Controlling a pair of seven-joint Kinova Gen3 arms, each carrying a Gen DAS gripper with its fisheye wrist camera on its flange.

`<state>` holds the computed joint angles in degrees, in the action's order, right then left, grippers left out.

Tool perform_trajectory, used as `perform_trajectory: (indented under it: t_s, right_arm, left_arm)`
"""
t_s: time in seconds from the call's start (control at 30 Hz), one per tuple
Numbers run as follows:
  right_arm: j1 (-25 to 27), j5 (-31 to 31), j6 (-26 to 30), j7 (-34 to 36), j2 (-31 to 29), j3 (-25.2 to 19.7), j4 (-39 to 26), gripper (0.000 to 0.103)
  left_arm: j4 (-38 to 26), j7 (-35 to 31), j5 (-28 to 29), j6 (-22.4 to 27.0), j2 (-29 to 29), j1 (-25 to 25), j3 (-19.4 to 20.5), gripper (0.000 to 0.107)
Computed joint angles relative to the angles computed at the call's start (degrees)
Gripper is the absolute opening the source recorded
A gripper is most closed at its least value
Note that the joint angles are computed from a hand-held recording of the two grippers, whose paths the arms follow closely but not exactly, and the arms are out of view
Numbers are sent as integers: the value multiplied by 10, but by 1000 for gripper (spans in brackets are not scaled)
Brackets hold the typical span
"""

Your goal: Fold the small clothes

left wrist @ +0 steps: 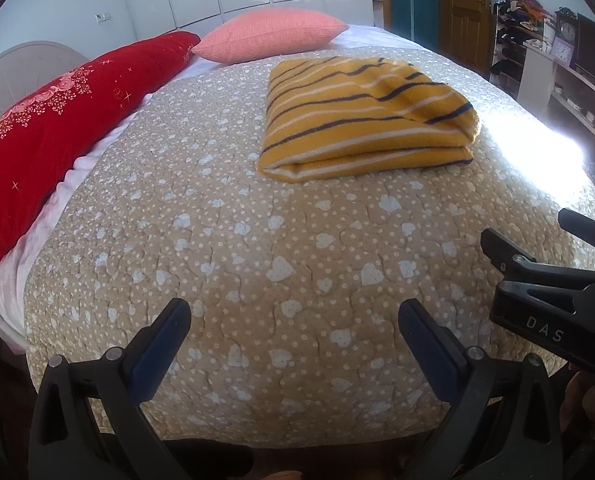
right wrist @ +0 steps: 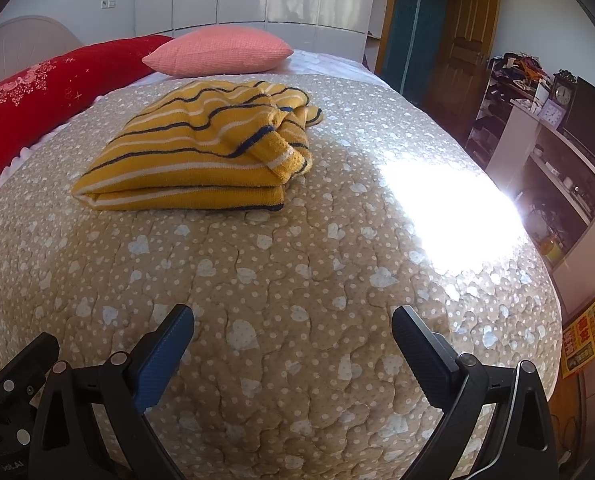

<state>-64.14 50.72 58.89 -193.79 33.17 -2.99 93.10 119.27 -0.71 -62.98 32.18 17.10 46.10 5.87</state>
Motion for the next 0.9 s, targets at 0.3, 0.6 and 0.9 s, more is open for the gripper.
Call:
perform_trajectory:
  t_s: [0.3, 0.6, 0.9]
  right_arm:
    - [1, 1, -7, 4, 4, 1, -3, 101]
    - [-1, 1, -10, 7, 5, 3, -5, 101]
    - [-1, 1, -14, 7, 6, 5, -5, 101]
  left_arm:
    - [1, -8, 6, -8, 0, -2, -1, 103]
    - [4, -20, 18, -21, -2, -5, -6, 103]
    - [7, -43, 39, -51, -2, -14, -14, 103]
